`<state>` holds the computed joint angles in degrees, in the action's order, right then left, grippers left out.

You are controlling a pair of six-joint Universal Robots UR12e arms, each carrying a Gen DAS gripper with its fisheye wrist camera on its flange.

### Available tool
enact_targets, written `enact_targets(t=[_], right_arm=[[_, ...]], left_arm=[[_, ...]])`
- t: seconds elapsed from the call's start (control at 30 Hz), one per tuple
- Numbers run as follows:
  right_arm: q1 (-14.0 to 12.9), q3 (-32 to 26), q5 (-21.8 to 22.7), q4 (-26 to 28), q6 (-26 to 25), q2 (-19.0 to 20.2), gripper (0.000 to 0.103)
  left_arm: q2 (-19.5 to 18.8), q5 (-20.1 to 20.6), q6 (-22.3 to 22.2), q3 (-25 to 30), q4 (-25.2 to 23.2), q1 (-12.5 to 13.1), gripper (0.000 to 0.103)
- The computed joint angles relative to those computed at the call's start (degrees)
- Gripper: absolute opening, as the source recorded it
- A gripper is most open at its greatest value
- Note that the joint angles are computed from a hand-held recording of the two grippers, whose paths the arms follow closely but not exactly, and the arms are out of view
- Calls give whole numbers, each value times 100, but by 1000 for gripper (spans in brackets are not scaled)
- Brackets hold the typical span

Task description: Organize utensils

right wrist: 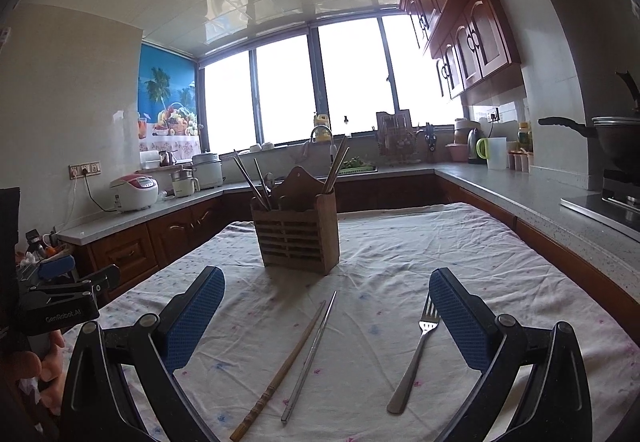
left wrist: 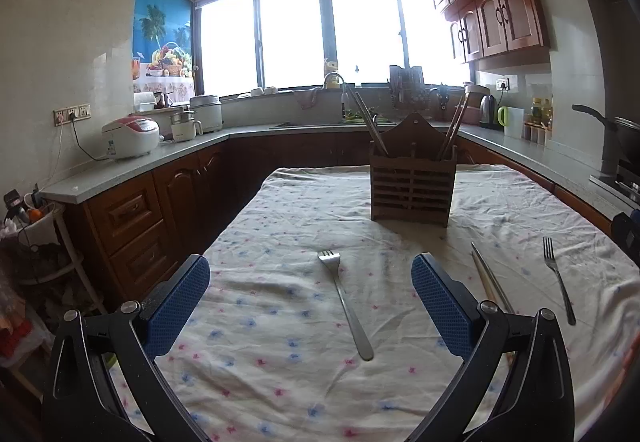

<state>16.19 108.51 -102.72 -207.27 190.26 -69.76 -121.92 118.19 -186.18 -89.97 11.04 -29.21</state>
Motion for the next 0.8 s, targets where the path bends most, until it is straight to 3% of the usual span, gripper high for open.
enact_targets(t=[0.8], right_arm=[[83, -117, 102, 162, -300, 60, 103]], left_arm=[[93, -69, -180, -28, -150, 66, 103]])
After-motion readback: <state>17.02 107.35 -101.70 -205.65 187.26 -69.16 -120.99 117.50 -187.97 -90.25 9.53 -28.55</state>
